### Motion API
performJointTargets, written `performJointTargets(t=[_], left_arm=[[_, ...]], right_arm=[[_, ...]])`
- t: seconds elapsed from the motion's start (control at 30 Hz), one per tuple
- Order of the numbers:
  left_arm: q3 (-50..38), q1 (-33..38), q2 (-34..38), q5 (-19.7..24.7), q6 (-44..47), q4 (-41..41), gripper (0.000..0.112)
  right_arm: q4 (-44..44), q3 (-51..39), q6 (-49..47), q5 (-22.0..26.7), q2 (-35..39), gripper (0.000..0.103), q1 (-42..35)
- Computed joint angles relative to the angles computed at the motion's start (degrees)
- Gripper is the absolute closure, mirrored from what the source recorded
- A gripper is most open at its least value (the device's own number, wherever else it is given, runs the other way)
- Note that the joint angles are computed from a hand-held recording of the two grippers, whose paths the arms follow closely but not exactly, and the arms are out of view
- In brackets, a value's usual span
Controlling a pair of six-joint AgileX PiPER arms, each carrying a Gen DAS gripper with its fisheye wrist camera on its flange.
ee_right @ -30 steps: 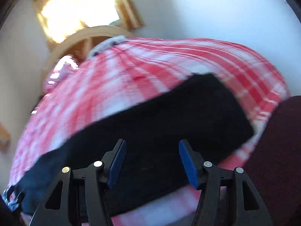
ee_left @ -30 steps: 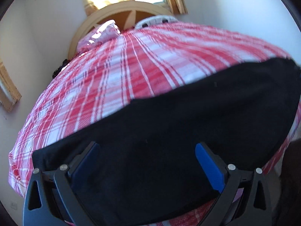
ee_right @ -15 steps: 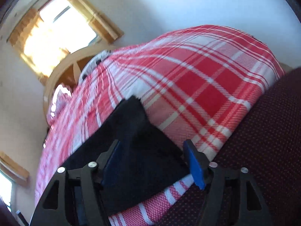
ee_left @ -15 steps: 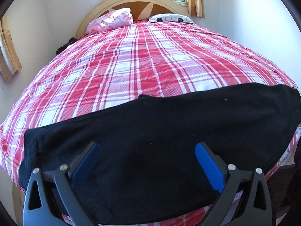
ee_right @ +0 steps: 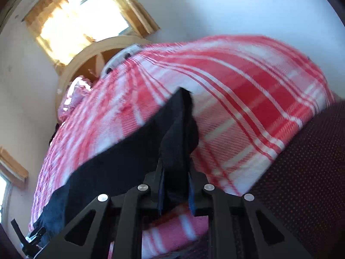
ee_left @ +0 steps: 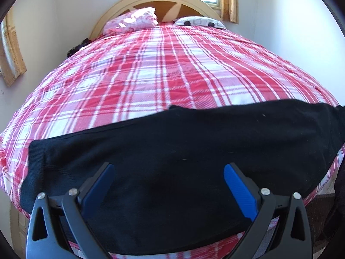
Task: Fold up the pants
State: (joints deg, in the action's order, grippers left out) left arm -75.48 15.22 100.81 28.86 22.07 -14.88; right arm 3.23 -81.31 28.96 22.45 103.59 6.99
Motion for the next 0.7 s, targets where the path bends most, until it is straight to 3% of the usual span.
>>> performJointTargets(t=[0.07, 0.17, 0.27, 0.4, 0.53, 0.6, 0.7], left_arm=[[-0.5, 1.1, 0.4, 0.3, 0.5, -1.3, 0.009], [-1.0, 2.6, 1.0, 1.2, 2.4, -4.5, 0.009], [-1.3, 3.5, 1.7, 2.3, 4.2, -6.6, 0.009], [0.1, 4.5, 0.8, 1.6, 7.6, -9.2, 0.009], [1.0, 5.3, 0.3, 0.1, 8.1, -8.9, 0.009], [0.9, 5.8, 0.4, 0.1, 8.0, -8.9, 0.009], [0.3, 6.1, 1.0, 0.4, 7.6, -8.6, 0.009]], right_arm=[[-11.5, -2.2, 7.6, 2.1, -1.6, 0.085, 5.2], [-25.0, -10.4, 13.3, 9.7, -0.5, 0.085, 16.1], [-25.5, -20.5, 6.4, 16.8, 4.5, 0.085, 24.2], [-27.0, -41.2, -4.9, 30.4, 18.8, 0.085, 33.7], [-31.6, -57.3, -6.9, 39.3, 32.2, 0.081, 38.9], [-35.6, -60.4, -5.5, 41.0, 35.9, 0.074, 40.9], [-43.5, -53.6, 0.1, 38.1, 34.0, 0.064, 43.3]])
